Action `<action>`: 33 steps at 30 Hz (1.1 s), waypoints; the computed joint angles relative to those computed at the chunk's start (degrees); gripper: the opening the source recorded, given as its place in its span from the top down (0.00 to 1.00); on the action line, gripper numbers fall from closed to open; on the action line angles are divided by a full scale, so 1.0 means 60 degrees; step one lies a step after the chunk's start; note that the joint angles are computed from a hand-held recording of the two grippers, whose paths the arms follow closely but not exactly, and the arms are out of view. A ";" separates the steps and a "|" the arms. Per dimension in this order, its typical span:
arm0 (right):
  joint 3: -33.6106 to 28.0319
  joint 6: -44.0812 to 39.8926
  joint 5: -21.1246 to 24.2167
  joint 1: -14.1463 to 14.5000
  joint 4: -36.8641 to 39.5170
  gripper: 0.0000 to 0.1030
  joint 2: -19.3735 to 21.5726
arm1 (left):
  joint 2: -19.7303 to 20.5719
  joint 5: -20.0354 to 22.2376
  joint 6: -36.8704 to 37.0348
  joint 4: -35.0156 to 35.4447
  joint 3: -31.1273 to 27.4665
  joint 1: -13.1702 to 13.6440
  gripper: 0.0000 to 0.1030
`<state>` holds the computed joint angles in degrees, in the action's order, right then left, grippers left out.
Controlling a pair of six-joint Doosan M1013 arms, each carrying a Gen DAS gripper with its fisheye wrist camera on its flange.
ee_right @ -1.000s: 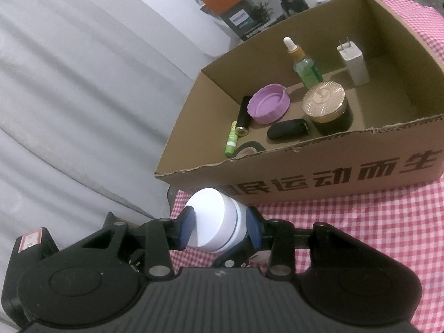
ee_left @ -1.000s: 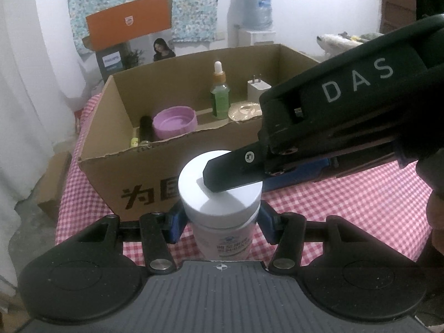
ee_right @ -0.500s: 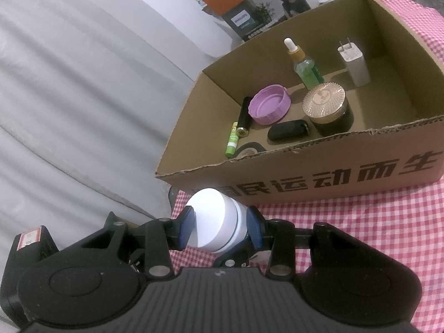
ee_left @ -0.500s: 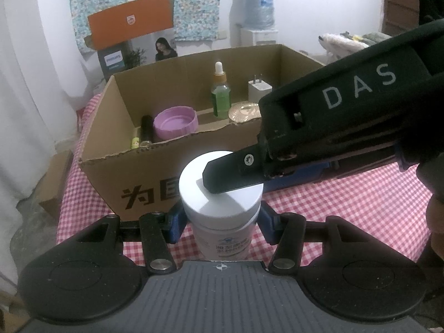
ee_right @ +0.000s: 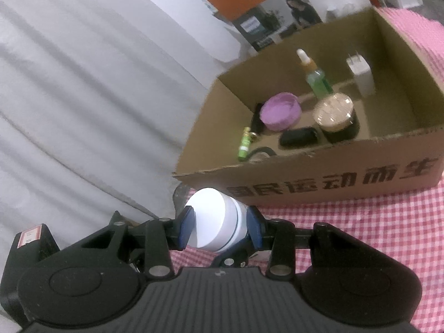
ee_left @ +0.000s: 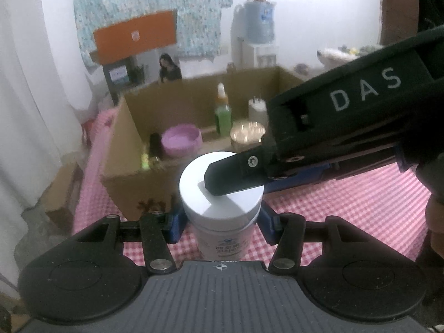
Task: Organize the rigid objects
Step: 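Carry the white supplement bottle into the box and open the right tool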
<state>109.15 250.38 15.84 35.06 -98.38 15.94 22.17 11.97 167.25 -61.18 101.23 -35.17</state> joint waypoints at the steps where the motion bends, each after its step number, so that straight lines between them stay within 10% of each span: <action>1: -0.0011 0.0004 0.0101 0.0057 -0.0125 0.56 -0.0065 | -0.0114 -0.0031 0.0897 -0.0892 0.0079 0.0032 0.49; 6: -0.0098 0.0012 0.0921 0.0362 -0.1084 0.56 -0.0448 | -0.0613 -0.0003 0.6357 -0.6228 0.0321 0.0107 0.49; 10: -0.0266 -0.0907 0.1507 0.0425 -0.1078 0.56 -0.0700 | -0.0702 0.0267 0.7797 -0.7622 0.0079 0.0071 0.49; 21: -0.0153 -0.3066 0.1469 -0.0508 0.0990 0.56 -0.1214 | 0.0462 0.1687 0.0286 -0.0732 -0.2076 -0.0296 0.49; 33: 0.0729 -0.2464 -0.0130 -0.1819 0.1814 0.56 -0.1017 | 0.1955 0.3439 -0.3968 0.3100 -0.3689 -0.0594 0.49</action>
<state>113.52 235.59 15.06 24.15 -87.50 9.83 33.90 32.60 143.44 -42.57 79.10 -38.74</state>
